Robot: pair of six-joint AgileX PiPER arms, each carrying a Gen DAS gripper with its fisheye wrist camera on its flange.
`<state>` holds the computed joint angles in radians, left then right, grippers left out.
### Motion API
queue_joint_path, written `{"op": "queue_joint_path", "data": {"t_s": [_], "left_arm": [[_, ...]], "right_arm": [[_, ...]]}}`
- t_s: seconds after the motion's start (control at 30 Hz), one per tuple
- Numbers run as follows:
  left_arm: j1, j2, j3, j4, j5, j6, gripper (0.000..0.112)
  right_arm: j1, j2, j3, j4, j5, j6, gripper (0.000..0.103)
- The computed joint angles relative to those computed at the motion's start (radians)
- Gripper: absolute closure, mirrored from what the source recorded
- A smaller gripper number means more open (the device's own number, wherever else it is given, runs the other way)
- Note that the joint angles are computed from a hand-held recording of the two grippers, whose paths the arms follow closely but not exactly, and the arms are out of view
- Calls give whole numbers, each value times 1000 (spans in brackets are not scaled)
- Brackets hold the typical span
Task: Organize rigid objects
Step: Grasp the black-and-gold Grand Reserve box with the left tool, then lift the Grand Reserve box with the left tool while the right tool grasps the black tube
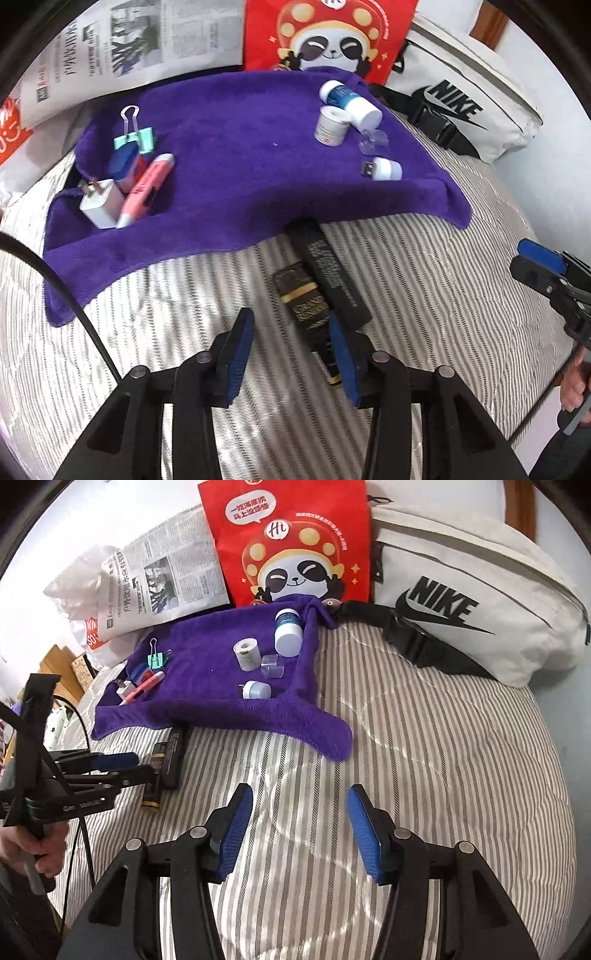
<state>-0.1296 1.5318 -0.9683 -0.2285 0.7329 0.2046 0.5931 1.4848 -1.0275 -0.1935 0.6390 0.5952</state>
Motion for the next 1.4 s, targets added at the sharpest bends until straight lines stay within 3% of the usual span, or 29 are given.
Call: {"op": "queue_joint_path", "data": {"t_s": [0.17, 0.4, 0.63, 0.67, 0.73, 0.8, 1.1, 1.4], "left_arm": [[-81, 11, -21, 123, -13, -137, 72], [-65, -7, 12, 188, -11, -152, 65], [-71, -26, 50, 221, -55, -168, 68], [-75, -33, 58, 219, -62, -159, 70], [-74, -43, 69, 198, -71, -137, 84], [-67, -59, 82, 197, -71, -130, 89], [-56, -59, 93, 166, -94, -96, 90], [55, -105, 148, 95, -98, 17, 90]], "right_arm": [[2, -9, 17, 18, -20, -9, 50], [11, 1, 35, 47, -42, -31, 50], [-1, 23, 53, 94, -73, -59, 50], [0, 27, 55, 98, -78, -63, 50], [3, 29, 57, 100, -78, -66, 50], [5, 25, 67, 95, -82, -58, 50], [13, 66, 53, 115, -87, -62, 50], [69, 129, -22, 98, -72, -53, 50]]}}
